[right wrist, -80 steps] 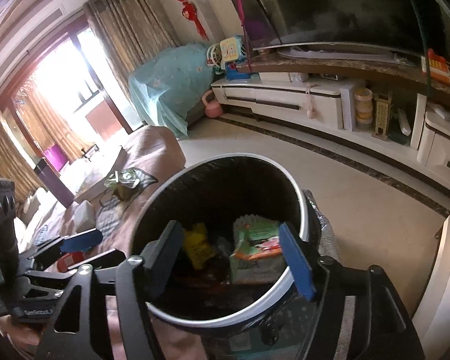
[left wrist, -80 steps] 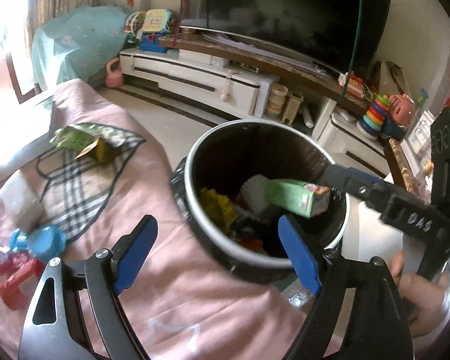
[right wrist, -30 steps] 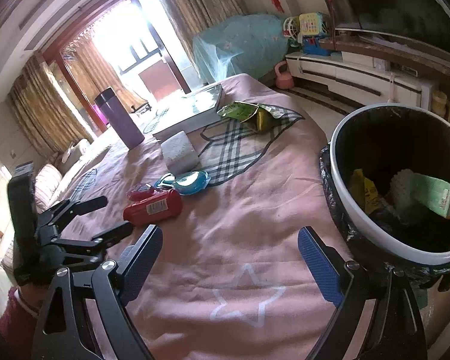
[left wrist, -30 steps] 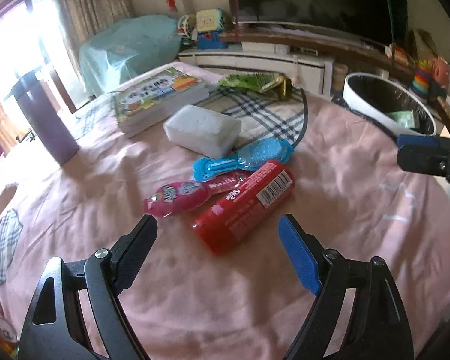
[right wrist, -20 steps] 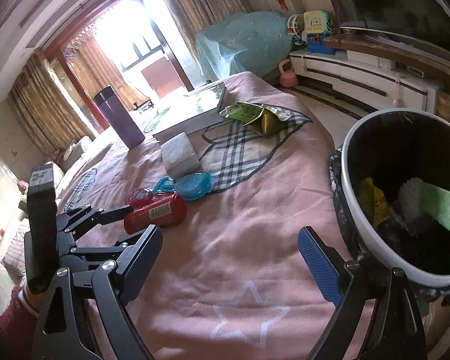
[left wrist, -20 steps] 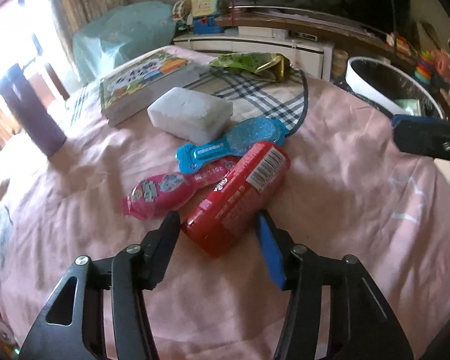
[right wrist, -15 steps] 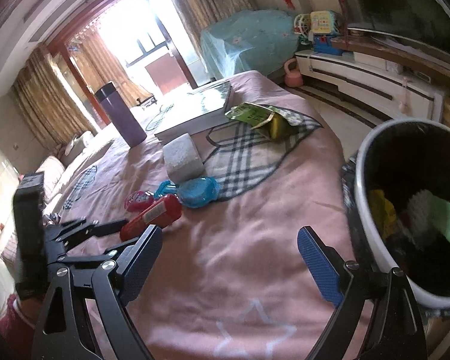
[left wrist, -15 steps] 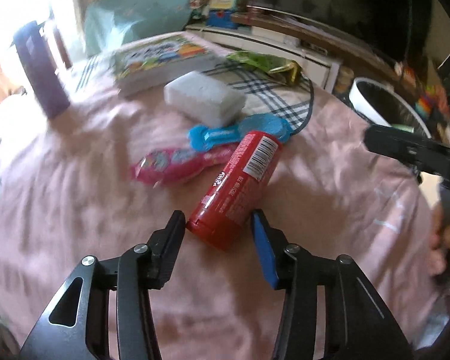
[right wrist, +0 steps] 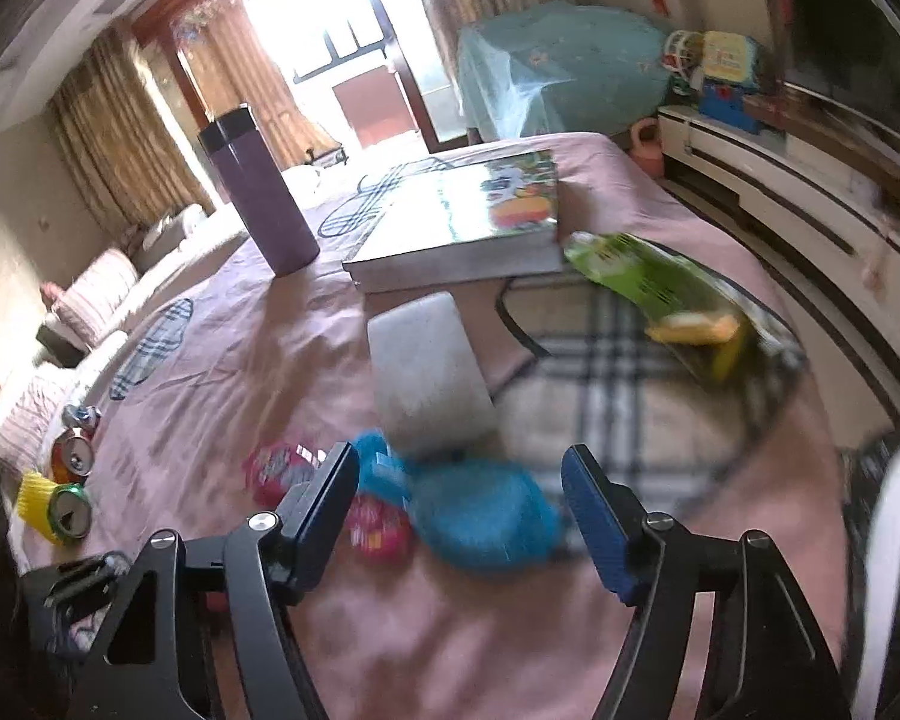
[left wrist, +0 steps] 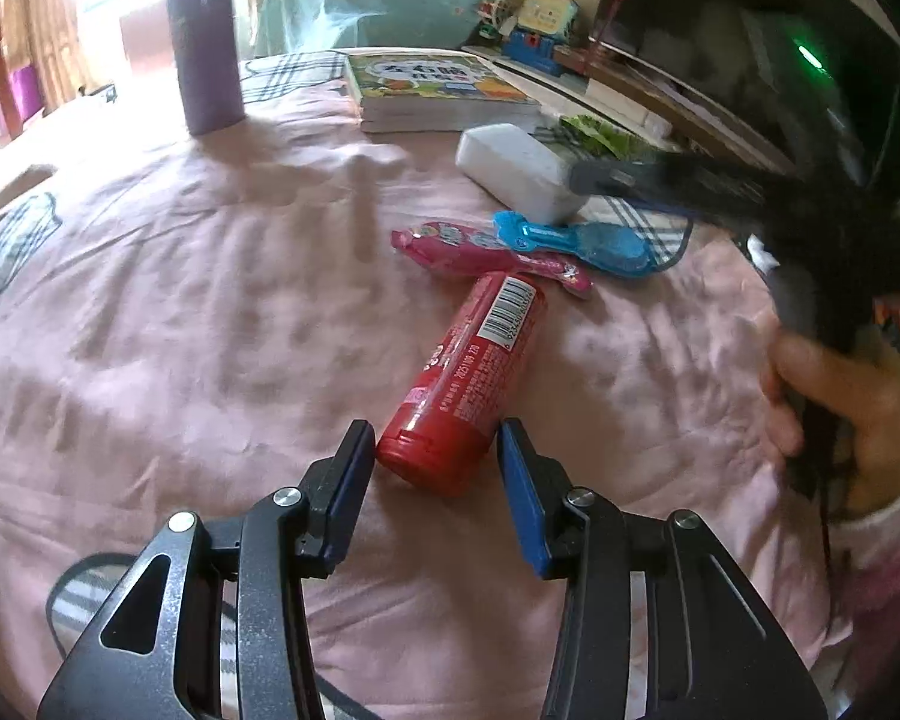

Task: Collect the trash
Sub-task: 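Grasp the red can with the left tool while the right tool grasps the white sponge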

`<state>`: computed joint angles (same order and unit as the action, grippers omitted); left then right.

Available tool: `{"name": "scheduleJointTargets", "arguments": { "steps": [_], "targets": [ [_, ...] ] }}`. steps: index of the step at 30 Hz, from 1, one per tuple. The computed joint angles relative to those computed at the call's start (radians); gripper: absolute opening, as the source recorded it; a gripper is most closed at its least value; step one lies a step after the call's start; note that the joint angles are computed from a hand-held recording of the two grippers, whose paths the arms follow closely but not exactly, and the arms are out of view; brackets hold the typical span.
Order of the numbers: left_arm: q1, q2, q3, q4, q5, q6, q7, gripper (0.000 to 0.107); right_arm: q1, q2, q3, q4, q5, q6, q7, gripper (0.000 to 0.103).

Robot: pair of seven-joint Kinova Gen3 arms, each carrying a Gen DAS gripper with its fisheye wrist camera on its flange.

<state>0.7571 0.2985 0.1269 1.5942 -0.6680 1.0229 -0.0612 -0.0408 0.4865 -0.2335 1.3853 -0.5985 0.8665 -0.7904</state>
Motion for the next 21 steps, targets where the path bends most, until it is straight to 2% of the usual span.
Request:
{"name": "scheduleJointTargets", "arguments": {
  "steps": [6,7,8,9,14,18,21],
  "targets": [
    [-0.009,0.018,-0.002,-0.021,0.017,0.022,-0.059,0.047,-0.100,0.072,0.026,-0.105,0.116,0.030,-0.082,0.071],
    [-0.009,0.019,-0.003,-0.025,0.017,0.023,-0.063,0.047,-0.110,0.079,0.027,-0.111,0.133,0.028,-0.087,0.069],
    [-0.006,0.019,-0.005,-0.027,0.014,0.026,-0.062,0.047,-0.114,0.083,0.026,-0.116,0.145,0.030,-0.093,0.052],
    [-0.002,0.019,-0.007,-0.029,0.008,0.029,-0.063,0.047,-0.115,0.085,0.026,-0.114,0.153,0.028,-0.098,0.051],
    [-0.016,0.027,-0.008,-0.033,0.022,0.003,-0.080,0.046,-0.029,0.035,-0.016,-0.053,0.079,0.003,-0.058,0.050],
    [-0.012,0.004,-0.020,0.003,0.031,-0.065,-0.001,0.039,0.084,-0.053,-0.030,0.048,-0.033,0.021,0.043,0.050],
    [-0.007,-0.006,-0.014,0.018,0.036,-0.110,0.050,0.038,0.138,-0.117,0.004,0.130,-0.090,0.039,0.098,0.050]
  ]
}}
